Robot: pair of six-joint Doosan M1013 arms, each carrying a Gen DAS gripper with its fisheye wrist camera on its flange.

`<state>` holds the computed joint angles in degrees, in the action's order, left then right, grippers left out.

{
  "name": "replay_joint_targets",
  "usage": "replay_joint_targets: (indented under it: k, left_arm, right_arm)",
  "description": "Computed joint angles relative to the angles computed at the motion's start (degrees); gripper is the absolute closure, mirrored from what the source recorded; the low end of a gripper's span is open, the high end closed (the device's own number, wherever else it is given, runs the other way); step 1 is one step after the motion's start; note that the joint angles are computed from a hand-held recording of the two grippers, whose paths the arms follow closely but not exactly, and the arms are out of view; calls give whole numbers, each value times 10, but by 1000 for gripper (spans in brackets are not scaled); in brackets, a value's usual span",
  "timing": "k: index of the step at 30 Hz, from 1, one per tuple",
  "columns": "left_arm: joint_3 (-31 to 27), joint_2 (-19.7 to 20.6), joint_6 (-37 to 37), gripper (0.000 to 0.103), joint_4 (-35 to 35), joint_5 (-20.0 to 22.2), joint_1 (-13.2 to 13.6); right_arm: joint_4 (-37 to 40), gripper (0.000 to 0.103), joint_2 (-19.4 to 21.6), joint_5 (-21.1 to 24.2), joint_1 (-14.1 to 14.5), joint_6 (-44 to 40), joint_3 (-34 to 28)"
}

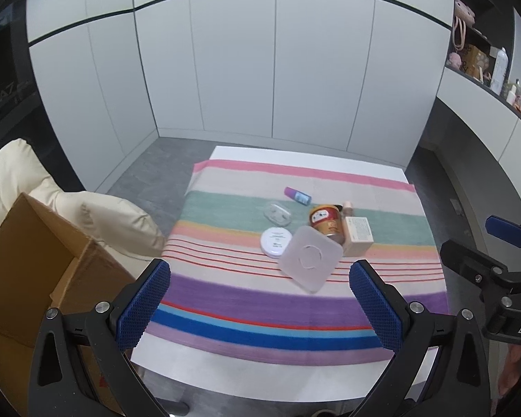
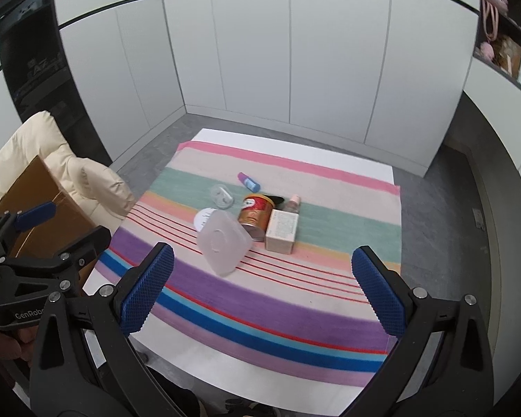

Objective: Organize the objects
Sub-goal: 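Withdraw both tools from the box back toward the table, then grasp the frosted plastic box with the left tool while the right tool grasps the white paper box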

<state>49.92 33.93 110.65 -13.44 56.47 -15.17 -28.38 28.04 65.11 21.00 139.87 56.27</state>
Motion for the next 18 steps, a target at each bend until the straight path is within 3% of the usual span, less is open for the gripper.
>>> replay_joint_targets:
  k: [10,18]
  left_arm:
    - [-38,34,-18,0,-3,74,-11]
    - [-35,63,27,0,14,55,-27]
  right_arm:
    - [0,0,-9,25,-10,16,24]
    - [28,0,-5,25,-30,21,46]
